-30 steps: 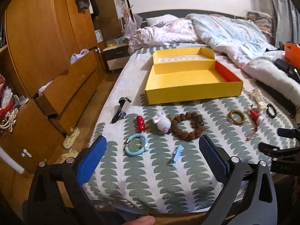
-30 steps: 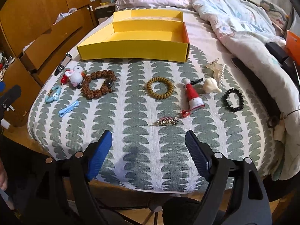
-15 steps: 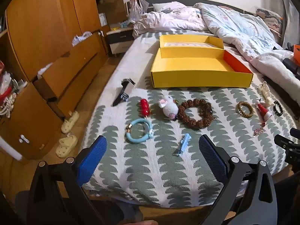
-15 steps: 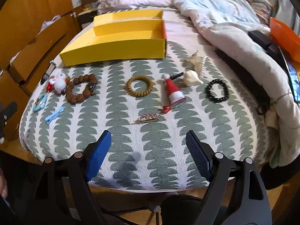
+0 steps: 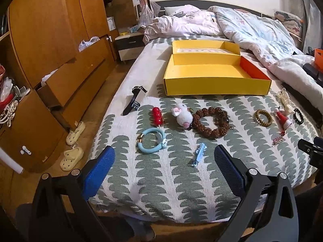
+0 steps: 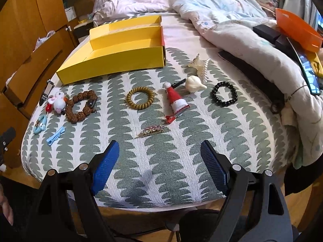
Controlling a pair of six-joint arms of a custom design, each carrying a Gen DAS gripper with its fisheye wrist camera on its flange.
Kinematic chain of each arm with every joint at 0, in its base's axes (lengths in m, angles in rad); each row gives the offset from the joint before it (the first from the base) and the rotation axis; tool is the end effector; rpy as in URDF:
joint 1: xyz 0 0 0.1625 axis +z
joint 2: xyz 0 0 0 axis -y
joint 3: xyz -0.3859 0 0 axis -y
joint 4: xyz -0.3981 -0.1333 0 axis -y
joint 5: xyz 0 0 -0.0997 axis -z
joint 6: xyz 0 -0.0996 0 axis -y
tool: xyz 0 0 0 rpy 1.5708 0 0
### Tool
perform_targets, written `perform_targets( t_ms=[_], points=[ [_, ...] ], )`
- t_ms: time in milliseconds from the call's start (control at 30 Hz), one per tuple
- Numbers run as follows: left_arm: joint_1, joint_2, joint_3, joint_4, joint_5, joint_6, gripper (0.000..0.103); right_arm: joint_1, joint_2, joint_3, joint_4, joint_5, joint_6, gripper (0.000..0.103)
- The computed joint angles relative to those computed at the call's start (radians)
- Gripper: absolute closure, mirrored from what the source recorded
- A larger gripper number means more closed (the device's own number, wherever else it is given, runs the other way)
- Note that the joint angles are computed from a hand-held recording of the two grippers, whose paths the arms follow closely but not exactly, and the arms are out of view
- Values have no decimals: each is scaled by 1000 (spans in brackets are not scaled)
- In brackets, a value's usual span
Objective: Organize jewelry
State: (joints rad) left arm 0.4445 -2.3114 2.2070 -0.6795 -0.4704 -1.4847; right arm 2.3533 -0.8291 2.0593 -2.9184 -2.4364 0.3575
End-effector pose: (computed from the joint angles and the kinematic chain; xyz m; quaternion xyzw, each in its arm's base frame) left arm -0.0616 -0.2753 0.3863 0.0569 0.8104 -0.3803 0.4420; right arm 0.3935 -0.3142 0.0194 0.1671 -0.8910 0.2708 0.3238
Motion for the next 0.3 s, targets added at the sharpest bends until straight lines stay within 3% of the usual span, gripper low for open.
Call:
perform_targets(
  t_ms=[300],
  points=[
    [7,-8,5,-29,-20,24,6,1,8,2,-10,-2,10,19]
  ],
)
